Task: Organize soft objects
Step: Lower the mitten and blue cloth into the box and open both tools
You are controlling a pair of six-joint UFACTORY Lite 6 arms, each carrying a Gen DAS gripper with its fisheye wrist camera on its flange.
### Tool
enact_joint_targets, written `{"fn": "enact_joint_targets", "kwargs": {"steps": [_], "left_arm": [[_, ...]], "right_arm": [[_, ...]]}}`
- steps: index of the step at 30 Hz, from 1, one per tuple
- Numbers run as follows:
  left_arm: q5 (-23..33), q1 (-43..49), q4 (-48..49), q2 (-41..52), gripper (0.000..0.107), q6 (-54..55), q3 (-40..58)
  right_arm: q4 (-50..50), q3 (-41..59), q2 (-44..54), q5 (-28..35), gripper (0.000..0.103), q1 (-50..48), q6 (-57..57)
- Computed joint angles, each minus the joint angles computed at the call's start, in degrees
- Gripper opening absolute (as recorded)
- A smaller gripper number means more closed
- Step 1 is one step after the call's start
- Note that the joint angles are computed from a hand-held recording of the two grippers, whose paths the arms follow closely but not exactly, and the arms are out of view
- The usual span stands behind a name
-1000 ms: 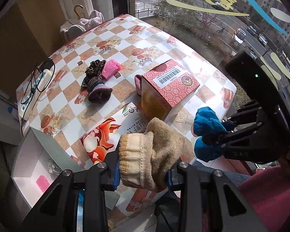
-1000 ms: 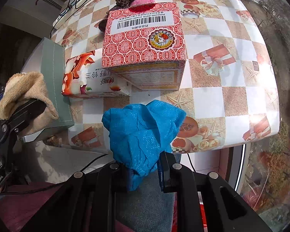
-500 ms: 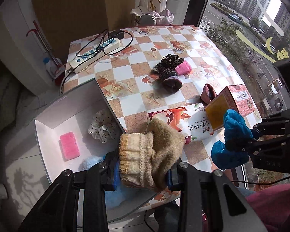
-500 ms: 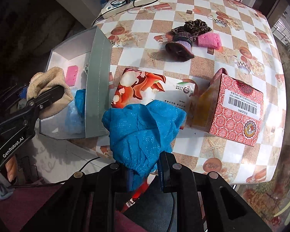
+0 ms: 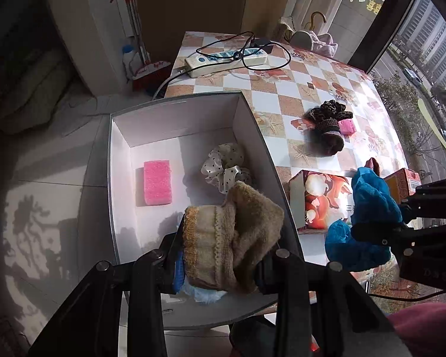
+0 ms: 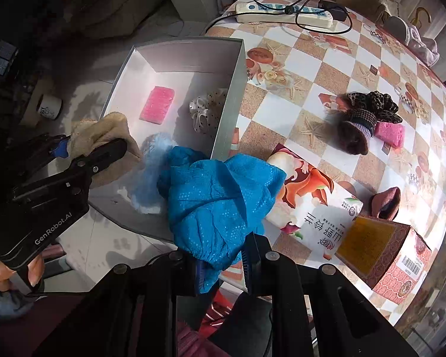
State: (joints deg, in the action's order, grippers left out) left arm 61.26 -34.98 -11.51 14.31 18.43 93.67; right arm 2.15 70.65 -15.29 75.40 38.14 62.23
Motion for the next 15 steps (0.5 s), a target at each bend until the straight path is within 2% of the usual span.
{"fn": "enact_joint_targets", "kwargs": {"steps": [8,15], "left_arm": [[-0.72,3.8,1.95,1.48,0.038,-2.4,-0.87],[-1.22,4.66,2.65,2.11,0.038,-3.66,-1.84]], "right_arm": [[2.76,9.86,11.86,-1.75,0.021,-4.29,-10.67],[3.7,16.83,18.96,-2.01,0.021,-6.11,-15.54]]}}
